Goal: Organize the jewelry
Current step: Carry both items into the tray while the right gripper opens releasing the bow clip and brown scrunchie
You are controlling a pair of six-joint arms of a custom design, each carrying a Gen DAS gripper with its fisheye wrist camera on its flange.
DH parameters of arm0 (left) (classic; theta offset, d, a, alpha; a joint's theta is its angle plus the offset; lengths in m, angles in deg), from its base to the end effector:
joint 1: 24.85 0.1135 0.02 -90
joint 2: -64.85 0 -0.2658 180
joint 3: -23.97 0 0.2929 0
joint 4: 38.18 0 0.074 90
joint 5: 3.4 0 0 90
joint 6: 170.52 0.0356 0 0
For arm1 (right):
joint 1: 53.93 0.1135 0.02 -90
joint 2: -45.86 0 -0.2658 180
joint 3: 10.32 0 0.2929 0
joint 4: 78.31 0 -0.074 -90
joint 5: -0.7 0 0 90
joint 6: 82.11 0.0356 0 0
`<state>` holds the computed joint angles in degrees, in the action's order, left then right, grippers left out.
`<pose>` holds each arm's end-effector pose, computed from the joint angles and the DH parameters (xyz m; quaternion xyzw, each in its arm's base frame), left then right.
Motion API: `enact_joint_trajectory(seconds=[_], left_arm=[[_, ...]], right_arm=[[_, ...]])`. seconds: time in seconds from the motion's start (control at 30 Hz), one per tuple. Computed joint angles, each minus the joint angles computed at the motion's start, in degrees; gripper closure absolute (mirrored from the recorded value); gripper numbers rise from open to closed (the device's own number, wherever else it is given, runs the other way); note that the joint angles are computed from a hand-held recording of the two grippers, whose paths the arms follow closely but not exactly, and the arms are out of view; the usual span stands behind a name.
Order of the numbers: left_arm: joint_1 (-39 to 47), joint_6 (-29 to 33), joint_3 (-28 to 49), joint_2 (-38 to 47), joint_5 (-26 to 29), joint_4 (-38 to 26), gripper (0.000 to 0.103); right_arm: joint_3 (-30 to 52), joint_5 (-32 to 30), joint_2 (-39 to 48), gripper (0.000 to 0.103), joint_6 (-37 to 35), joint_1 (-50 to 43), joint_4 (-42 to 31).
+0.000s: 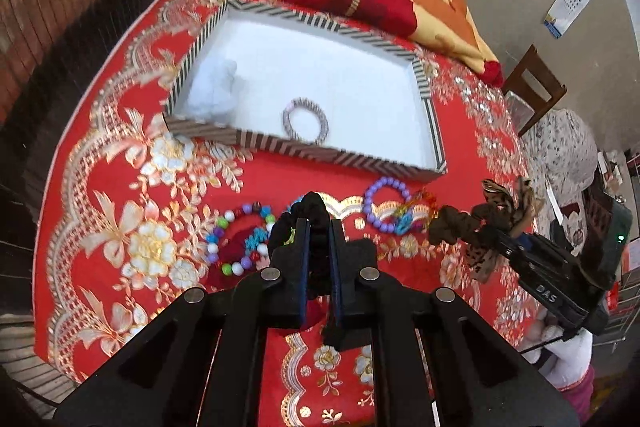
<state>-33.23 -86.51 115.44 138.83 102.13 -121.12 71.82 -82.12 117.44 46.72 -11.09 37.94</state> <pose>0.2667 -0.0489 0.3585 0.0489 0.9674 -0.1573 0.1925 0.2153 0.1936 0.3318 -0.0134 0.9471 0.1611 0.2773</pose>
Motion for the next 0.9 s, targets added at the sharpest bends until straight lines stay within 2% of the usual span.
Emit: enact_joint_trajectory(seconds=[0.2, 0.53, 0.9], left_arm=[[0.1, -0.2, 4.9, 3.3, -1.2, 1.6, 0.095], [2.0, 1.5, 13.5, 12.6, -3.6, 3.8, 0.095], [1.5, 3.2, 19.2, 22.3, -7.7, 5.9, 0.095]], right_arm=[[6.3, 1.5, 3.5, 0.076, -1.8, -0.4, -1.1], [14.1, 0.0, 11.5, 0.076, -4.3, -3.3, -1.0], [20.1, -4.7, 22.1, 0.076, -5.4, -7.1, 0.7]])
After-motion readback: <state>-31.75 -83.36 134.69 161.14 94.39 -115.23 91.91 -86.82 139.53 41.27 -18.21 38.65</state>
